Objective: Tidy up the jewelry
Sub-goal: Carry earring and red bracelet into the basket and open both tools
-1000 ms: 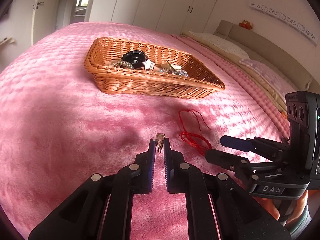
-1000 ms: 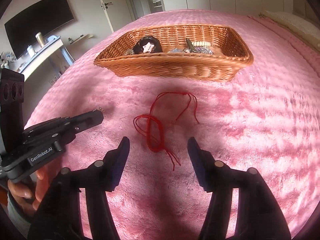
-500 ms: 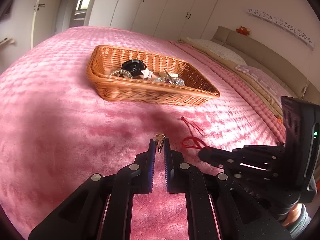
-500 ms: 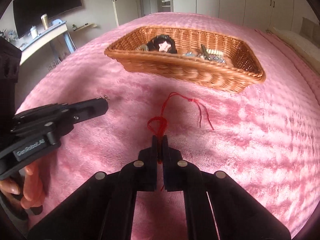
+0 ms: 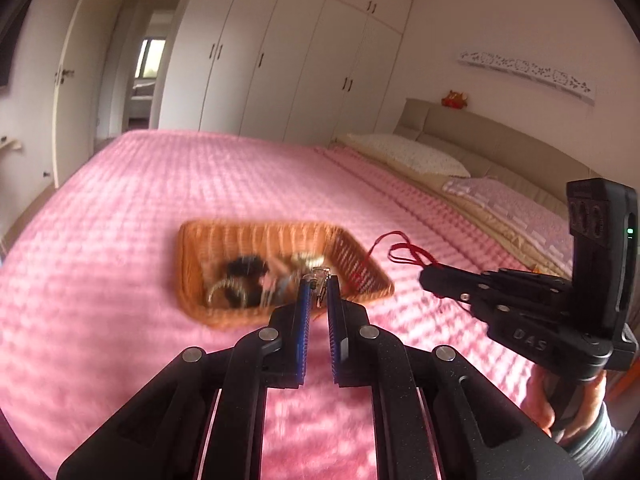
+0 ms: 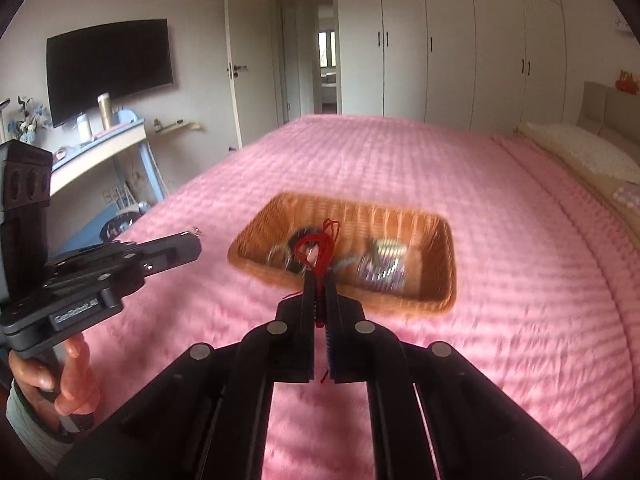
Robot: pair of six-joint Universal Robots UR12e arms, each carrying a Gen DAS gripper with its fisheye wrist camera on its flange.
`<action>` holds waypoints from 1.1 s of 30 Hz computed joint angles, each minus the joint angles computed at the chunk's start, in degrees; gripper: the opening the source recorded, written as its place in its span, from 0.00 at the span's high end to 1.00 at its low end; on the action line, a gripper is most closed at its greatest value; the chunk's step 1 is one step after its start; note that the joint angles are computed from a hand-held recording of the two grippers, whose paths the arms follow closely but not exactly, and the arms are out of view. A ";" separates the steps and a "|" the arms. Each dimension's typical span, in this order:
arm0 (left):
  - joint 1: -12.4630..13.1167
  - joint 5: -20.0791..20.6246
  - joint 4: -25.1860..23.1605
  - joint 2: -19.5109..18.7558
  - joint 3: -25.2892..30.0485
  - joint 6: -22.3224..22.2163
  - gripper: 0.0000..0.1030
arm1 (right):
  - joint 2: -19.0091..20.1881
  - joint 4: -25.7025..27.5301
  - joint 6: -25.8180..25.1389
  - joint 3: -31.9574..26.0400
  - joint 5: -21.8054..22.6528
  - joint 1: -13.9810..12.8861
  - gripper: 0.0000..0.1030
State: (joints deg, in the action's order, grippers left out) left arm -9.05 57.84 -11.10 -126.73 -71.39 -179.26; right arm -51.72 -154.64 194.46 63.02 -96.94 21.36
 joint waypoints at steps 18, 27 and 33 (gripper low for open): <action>-1.41 5.76 -21.14 -18.23 31.36 -2.75 0.93 | 17.34 19.25 6.99 -26.19 9.70 -5.07 0.97; -1.38 7.25 -23.96 -19.42 32.08 -2.38 0.93 | 19.81 23.70 7.41 -29.51 11.55 -5.09 0.97; -1.05 6.55 -23.44 -19.10 31.39 -3.38 0.74 | 18.76 22.73 7.59 -27.43 12.10 -5.06 0.94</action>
State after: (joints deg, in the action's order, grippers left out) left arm -10.10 64.39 -34.53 -145.84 -40.00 -182.64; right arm -32.96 -131.91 202.05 35.59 -84.83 16.30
